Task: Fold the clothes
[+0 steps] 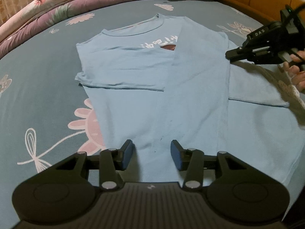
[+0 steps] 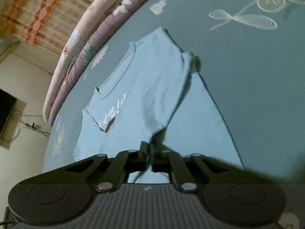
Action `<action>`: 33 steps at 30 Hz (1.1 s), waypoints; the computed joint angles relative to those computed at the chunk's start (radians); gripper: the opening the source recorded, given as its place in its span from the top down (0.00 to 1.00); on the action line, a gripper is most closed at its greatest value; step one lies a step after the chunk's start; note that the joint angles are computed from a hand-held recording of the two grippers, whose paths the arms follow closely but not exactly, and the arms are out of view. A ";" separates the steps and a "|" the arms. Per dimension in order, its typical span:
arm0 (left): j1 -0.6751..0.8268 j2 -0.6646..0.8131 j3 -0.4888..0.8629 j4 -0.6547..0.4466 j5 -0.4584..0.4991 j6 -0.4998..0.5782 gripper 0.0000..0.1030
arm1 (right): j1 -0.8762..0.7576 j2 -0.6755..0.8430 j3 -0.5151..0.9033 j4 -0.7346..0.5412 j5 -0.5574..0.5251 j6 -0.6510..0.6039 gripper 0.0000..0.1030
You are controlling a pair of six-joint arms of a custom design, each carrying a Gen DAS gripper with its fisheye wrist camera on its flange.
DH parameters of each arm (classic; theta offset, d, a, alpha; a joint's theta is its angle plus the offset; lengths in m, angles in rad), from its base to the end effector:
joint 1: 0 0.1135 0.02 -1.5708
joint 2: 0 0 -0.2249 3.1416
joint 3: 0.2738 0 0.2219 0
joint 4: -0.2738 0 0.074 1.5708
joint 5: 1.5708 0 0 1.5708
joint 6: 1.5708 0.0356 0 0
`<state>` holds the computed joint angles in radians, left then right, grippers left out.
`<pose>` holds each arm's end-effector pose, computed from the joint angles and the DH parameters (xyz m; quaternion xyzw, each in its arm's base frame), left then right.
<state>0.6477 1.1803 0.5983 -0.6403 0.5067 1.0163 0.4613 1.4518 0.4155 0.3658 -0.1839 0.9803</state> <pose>0.1554 0.0959 0.1554 0.2174 0.9293 -0.0422 0.2955 0.2113 0.1123 0.1158 0.1915 0.8768 0.3481 0.2709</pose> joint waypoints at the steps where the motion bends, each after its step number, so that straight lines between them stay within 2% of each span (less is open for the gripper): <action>1: -0.002 -0.008 0.003 -0.006 -0.004 -0.002 0.56 | 0.008 -0.025 -0.003 -0.031 0.005 -0.005 0.86; 4: 0.027 -0.037 0.023 -0.056 0.042 0.030 0.60 | 0.085 -0.129 0.013 -0.168 0.137 -0.065 0.84; 6: 0.039 -0.046 0.029 -0.086 0.074 0.062 0.60 | 0.134 -0.165 0.034 -0.221 0.243 -0.124 0.84; 7: 0.042 -0.047 0.029 -0.100 0.091 0.082 0.60 | 0.140 -0.169 0.042 -0.224 0.254 -0.148 0.80; 8: 0.044 -0.047 0.028 -0.113 0.105 0.102 0.60 | 0.142 -0.170 0.050 -0.221 0.255 -0.171 0.79; 11: 0.027 -0.062 -0.019 -0.112 0.057 0.165 0.60 | 0.166 -0.123 0.102 -0.217 0.246 -0.242 0.78; 15: 0.136 -0.033 -0.004 -0.178 0.062 0.269 0.57 | 0.197 -0.022 0.201 -0.242 0.302 -0.366 0.76; 17: 0.174 -0.020 0.007 -0.195 0.058 0.294 0.55 | 0.160 0.027 0.238 -0.240 0.305 -0.381 0.75; 19: 0.187 -0.026 0.008 -0.204 0.054 0.305 0.55 | 0.102 0.079 0.260 -0.207 0.276 -0.379 0.75; 21: 0.186 -0.042 0.003 -0.209 0.048 0.302 0.55 | 0.041 0.146 0.291 -0.224 0.203 -0.358 0.75; 22: 0.188 -0.055 -0.001 -0.213 0.046 0.307 0.55 | 0.030 0.161 0.288 -0.226 0.206 -0.366 0.88; 23: 0.193 -0.056 -0.001 -0.213 0.046 0.315 0.55 | 0.019 0.145 0.263 -0.223 0.215 -0.379 0.98; 25: 0.210 -0.049 0.005 -0.224 0.048 0.332 0.55 | -0.014 0.092 0.208 -0.222 0.217 -0.375 1.00; 27: 0.219 -0.042 0.035 -0.257 0.039 0.353 0.55 | -0.003 0.040 0.198 -0.250 0.253 -0.373 0.89; 28: 0.218 -0.050 0.044 -0.267 0.037 0.366 0.55 | 0.006 0.016 0.196 -0.266 0.274 -0.374 0.79; 30: 0.204 -0.053 0.061 -0.270 0.060 0.375 0.55 | 0.023 -0.033 0.194 -0.299 0.316 -0.378 0.75; 33: 0.134 -0.057 0.065 -0.262 0.092 0.327 0.55 | 0.064 0.002 0.244 -0.307 0.339 -0.389 0.68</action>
<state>0.7818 1.1236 0.6636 -0.9023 0.5987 1.3430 0.5257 1.4539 0.6593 0.0589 0.1549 0.5911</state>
